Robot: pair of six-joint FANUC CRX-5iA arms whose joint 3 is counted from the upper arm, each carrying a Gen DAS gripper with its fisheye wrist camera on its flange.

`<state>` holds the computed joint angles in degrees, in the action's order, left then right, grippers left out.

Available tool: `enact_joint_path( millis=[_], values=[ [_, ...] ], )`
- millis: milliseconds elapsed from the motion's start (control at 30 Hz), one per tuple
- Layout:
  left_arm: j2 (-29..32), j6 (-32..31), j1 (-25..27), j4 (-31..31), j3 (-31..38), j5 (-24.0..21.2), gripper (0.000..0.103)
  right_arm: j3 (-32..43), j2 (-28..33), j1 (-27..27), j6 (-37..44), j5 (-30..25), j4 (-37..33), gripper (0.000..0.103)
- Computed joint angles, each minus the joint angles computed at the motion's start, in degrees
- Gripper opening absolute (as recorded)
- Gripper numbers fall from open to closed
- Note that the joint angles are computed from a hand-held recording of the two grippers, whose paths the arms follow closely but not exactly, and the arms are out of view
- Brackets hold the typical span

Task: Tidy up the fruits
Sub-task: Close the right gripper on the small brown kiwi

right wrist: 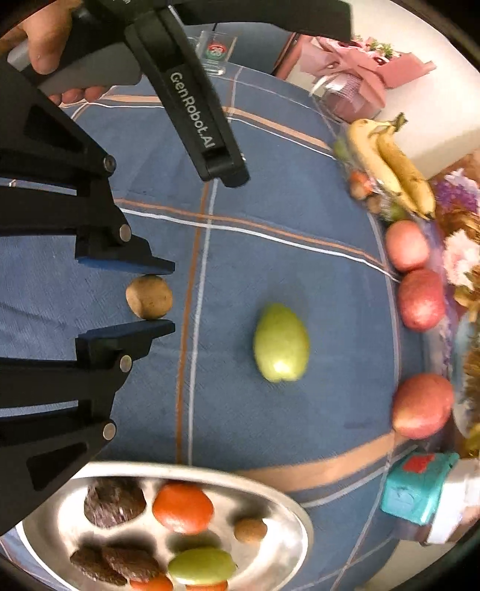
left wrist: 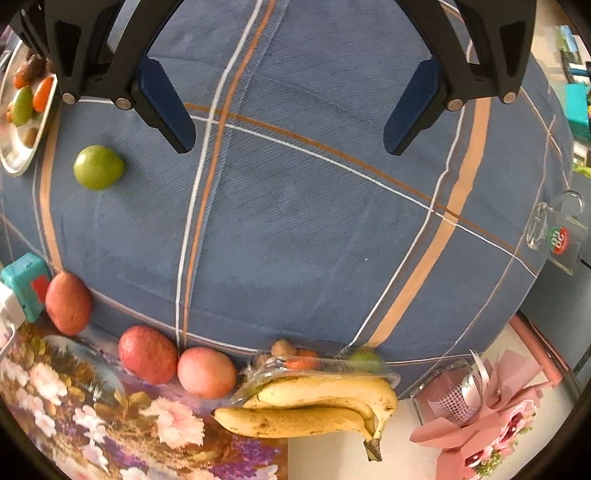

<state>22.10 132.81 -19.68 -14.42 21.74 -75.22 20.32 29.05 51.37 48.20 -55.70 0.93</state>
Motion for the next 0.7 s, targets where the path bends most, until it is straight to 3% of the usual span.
enact_joint_path(
  millis=[367, 700],
  values=[
    [0.5, -0.98, 0.89, 7.85, -2.28, 8.98, 0.101, -9.36, -5.76, -2.04, -15.71, 2.32, 12.92, 0.026],
    [5.29, -7.15, 0.01, 15.25, 0.37, 14.87, 0.095, -14.46, -9.62, -4.91, -20.64, 4.11, 13.64, 0.026]
  ],
)
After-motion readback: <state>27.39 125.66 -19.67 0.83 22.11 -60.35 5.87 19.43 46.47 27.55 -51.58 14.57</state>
